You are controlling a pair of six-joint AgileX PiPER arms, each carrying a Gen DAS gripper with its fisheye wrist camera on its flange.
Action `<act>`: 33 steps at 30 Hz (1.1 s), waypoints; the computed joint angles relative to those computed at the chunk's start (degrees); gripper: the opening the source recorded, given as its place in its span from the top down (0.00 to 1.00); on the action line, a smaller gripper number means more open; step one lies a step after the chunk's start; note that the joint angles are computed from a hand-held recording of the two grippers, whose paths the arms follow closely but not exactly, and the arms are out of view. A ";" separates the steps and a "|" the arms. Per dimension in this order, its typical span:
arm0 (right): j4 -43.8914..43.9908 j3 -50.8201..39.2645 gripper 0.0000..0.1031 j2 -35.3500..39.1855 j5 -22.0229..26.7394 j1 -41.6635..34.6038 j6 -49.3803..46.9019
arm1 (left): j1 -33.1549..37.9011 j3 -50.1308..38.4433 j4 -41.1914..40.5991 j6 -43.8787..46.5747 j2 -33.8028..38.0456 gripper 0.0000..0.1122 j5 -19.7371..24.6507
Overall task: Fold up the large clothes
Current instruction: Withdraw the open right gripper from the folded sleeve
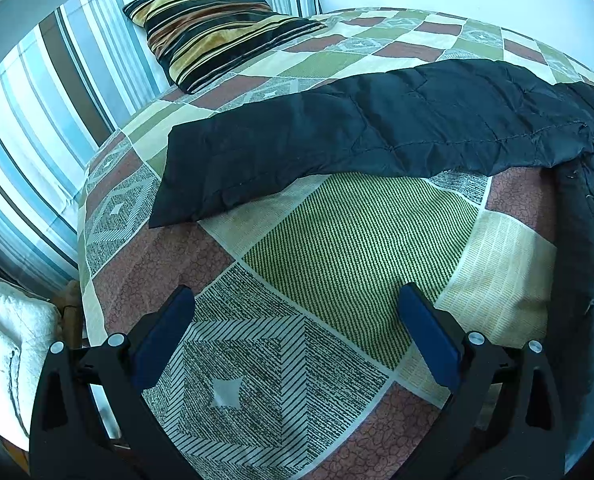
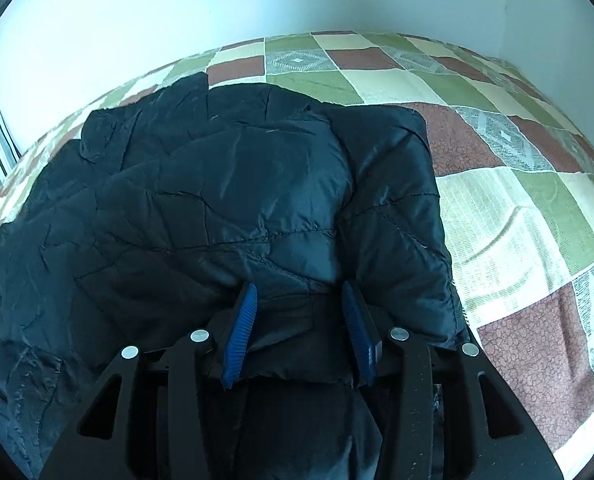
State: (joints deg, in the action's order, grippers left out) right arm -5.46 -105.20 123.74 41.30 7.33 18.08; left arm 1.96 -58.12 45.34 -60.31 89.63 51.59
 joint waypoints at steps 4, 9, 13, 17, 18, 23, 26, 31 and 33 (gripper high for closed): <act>0.55 0.93 0.51 -2.03 0.22 -0.19 -1.05 | 0.27 0.28 -0.15 -0.13 -0.24 0.10 -0.54; 0.70 9.61 0.43 -10.00 -3.36 -0.75 0.95 | 1.09 0.92 -1.03 0.26 -0.81 0.10 -1.94; -1.90 13.36 0.43 -13.31 -3.61 -1.22 4.64 | 1.08 0.97 -0.73 0.03 -0.74 0.10 -1.99; -4.23 13.92 0.43 -13.58 -2.70 -1.42 7.70 | 1.03 0.98 -0.61 -0.03 -0.69 0.10 -1.93; -4.46 13.32 0.43 -13.14 -2.41 -1.26 8.11 | 1.03 0.98 -0.65 -0.01 -0.71 0.10 -1.93; -12.00 8.30 0.36 -9.08 -0.26 0.08 13.27 | 1.07 1.00 -0.74 -0.01 -0.72 0.10 -2.03; -18.00 6.22 0.33 -6.14 1.88 0.93 17.45 | 1.05 1.11 -0.48 -0.18 -0.69 0.10 -2.07; -18.38 7.04 0.16 -3.97 1.27 -0.05 20.05 | 1.30 0.84 -1.21 0.34 -0.66 0.10 -2.27; -17.26 7.28 0.13 -3.90 0.80 -0.65 20.21 | 1.60 0.85 -1.71 0.64 -0.73 0.10 -2.60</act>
State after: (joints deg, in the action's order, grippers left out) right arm -22.72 -97.92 119.84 42.11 6.68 38.29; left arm 3.57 -57.27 43.63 -59.67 88.90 48.99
